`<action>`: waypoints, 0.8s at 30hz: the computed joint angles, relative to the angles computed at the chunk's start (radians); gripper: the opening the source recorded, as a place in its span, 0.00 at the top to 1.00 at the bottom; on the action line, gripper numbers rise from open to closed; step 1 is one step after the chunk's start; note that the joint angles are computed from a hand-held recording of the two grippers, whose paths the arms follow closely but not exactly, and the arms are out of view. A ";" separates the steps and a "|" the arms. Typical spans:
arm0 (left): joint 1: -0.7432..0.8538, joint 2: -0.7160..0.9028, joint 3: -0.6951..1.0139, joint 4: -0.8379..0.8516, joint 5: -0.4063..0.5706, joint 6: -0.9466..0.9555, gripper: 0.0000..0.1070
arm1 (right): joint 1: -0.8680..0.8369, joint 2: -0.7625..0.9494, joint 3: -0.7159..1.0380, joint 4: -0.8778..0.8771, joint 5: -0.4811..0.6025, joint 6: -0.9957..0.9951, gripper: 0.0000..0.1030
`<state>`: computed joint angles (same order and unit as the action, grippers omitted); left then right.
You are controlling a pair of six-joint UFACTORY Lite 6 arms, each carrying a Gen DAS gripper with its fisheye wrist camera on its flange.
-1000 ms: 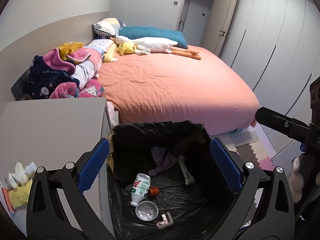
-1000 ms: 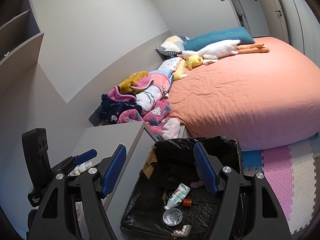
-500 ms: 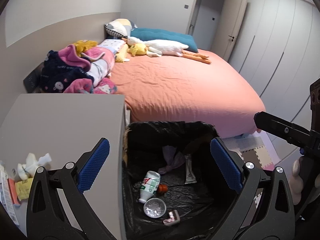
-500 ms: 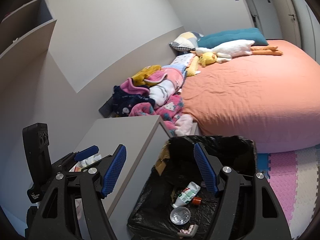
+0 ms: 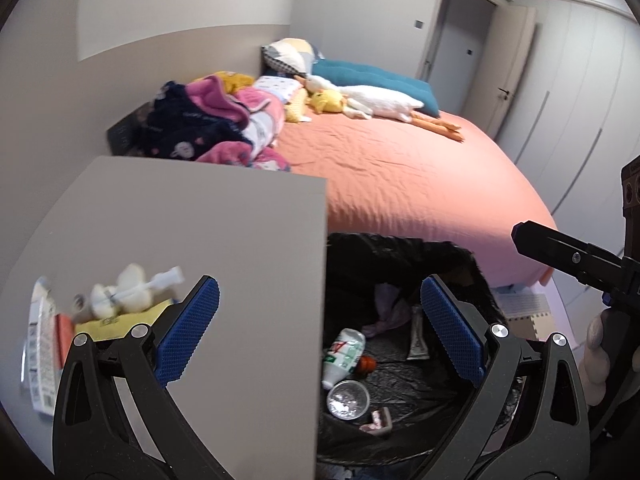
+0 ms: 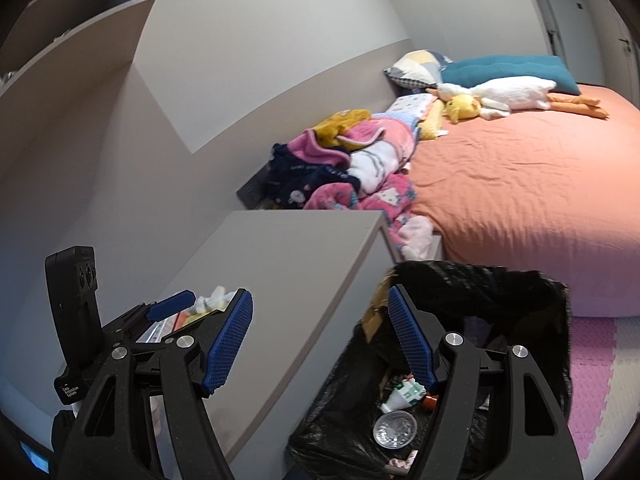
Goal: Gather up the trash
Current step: 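Move both open tools back to the remaining trash on the desk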
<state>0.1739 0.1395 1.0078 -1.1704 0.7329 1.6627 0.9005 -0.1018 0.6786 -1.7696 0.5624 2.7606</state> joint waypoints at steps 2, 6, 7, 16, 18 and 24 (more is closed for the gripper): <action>0.036 0.008 0.008 0.001 0.008 0.011 0.09 | 0.008 0.039 0.032 -0.020 -0.007 0.011 0.31; 0.101 0.031 0.033 -0.001 0.022 0.025 0.09 | 0.008 0.122 0.117 -0.054 -0.031 0.008 0.31; 0.112 0.039 0.041 -0.001 0.023 0.026 0.09 | 0.006 0.138 0.135 -0.057 -0.037 0.003 0.31; 0.234 0.093 0.095 0.014 0.040 0.038 0.09 | 0.002 0.320 0.333 -0.104 -0.110 -0.037 0.31; 0.262 0.110 0.111 0.020 0.041 0.037 0.09 | 0.000 0.360 0.376 -0.108 -0.128 -0.046 0.31; 0.341 0.162 0.154 0.033 0.055 0.037 0.09 | 0.002 0.490 0.531 -0.077 -0.184 -0.124 0.31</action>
<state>0.5153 0.3016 1.1615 -1.1376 0.7876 1.6996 0.9022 0.3881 1.2092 -1.8469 0.3783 2.6361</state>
